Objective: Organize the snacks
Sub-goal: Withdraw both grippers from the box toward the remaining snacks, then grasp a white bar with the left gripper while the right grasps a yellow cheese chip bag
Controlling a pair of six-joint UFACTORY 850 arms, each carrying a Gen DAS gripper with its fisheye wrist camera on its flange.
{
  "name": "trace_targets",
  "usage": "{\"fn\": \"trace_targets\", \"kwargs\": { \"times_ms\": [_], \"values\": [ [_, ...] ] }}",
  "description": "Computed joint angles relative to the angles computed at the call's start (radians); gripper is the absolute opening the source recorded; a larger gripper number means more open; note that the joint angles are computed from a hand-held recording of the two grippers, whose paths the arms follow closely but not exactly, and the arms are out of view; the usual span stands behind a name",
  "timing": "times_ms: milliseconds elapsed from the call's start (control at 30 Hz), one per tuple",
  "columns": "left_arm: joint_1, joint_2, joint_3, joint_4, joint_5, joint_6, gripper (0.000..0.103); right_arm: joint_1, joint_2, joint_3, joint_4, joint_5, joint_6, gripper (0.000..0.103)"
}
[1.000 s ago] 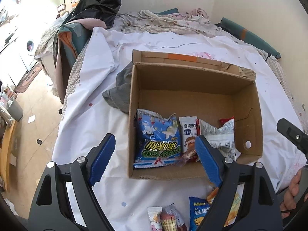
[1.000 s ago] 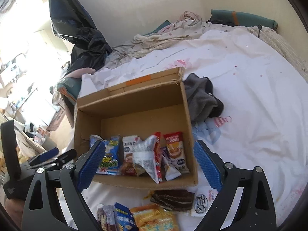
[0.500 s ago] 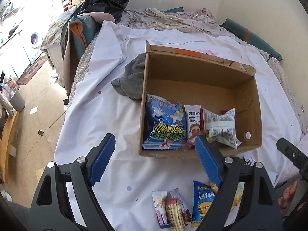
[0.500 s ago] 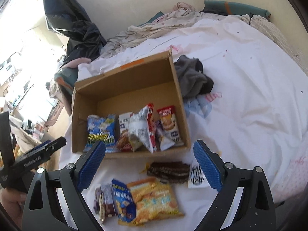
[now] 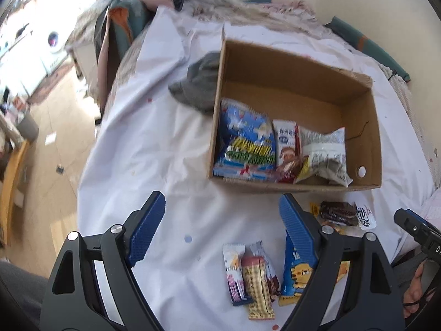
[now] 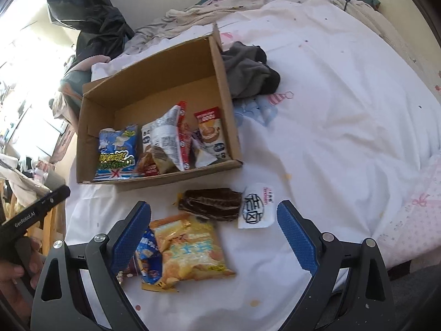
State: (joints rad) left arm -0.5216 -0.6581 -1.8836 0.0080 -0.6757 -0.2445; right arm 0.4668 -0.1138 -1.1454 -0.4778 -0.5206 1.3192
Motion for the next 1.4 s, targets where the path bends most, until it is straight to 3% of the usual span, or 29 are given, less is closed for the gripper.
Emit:
{"fn": "trace_targets", "kwargs": {
  "times_ms": [167, 267, 300, 367, 433, 567, 700, 733, 800, 1067, 1100, 1133, 1167, 1233, 1400],
  "values": [
    [0.006, -0.046, -0.028, -0.068, -0.132, 0.013, 0.081, -0.014, 0.016, 0.018, 0.055, 0.016, -0.031, 0.095],
    [0.008, -0.070, -0.032, -0.102, -0.207, 0.020, 0.068, -0.027, 0.020, 0.029, 0.117, 0.054, -0.076, 0.093],
    [0.008, -0.078, -0.033, -0.109, -0.235, 0.024, 0.059, -0.030, 0.018, 0.027, 0.139, 0.057, -0.089, 0.091],
    [0.008, -0.096, -0.038, -0.134, -0.289, 0.042, 0.055, -0.035, 0.017, 0.030, 0.155, 0.062, -0.091, 0.091],
    [0.006, -0.112, -0.049, -0.156, -0.332, 0.066, 0.043, -0.050, 0.017, 0.036, 0.223, 0.070, -0.128, 0.091],
    [0.008, -0.129, -0.047, -0.162, -0.378, 0.046, 0.036, -0.085, -0.009, 0.034, 0.454, 0.052, -0.302, 0.091],
    [0.009, -0.141, -0.048, -0.160, -0.392, 0.047, 0.034, -0.105, -0.081, -0.004, 0.758, -0.005, -0.590, 0.090],
    [0.005, -0.144, -0.051, -0.147, -0.393, 0.039, 0.024, -0.102, -0.101, -0.021, 0.779, -0.022, -0.624, 0.090],
    [-0.003, -0.144, -0.050, -0.122, -0.392, 0.038, 0.013, -0.089, -0.146, -0.062, 0.776, -0.061, -0.655, 0.090],
    [-0.003, -0.115, -0.028, -0.104, -0.343, 0.031, 0.013, -0.035, -0.284, -0.194, 0.679, -0.194, -0.688, 0.091],
    [-0.003, -0.106, -0.019, -0.096, -0.331, 0.023, 0.013, -0.029, -0.286, -0.198, 0.661, -0.198, -0.683, 0.087],
    [-0.003, -0.100, -0.012, -0.093, -0.322, 0.018, 0.013, -0.022, -0.286, -0.201, 0.649, -0.202, -0.690, 0.076],
    [-0.001, -0.098, -0.012, -0.095, -0.318, 0.017, 0.013, -0.015, -0.286, -0.204, 0.638, -0.209, -0.701, 0.074],
    [0.001, -0.087, -0.001, -0.095, -0.300, 0.011, 0.013, -0.010, -0.278, -0.198, 0.644, -0.202, -0.720, 0.058],
    [0.003, -0.063, 0.017, -0.082, -0.268, 0.006, 0.013, -0.021, -0.211, -0.130, 0.764, -0.149, -0.779, 0.048]
  ]
}}
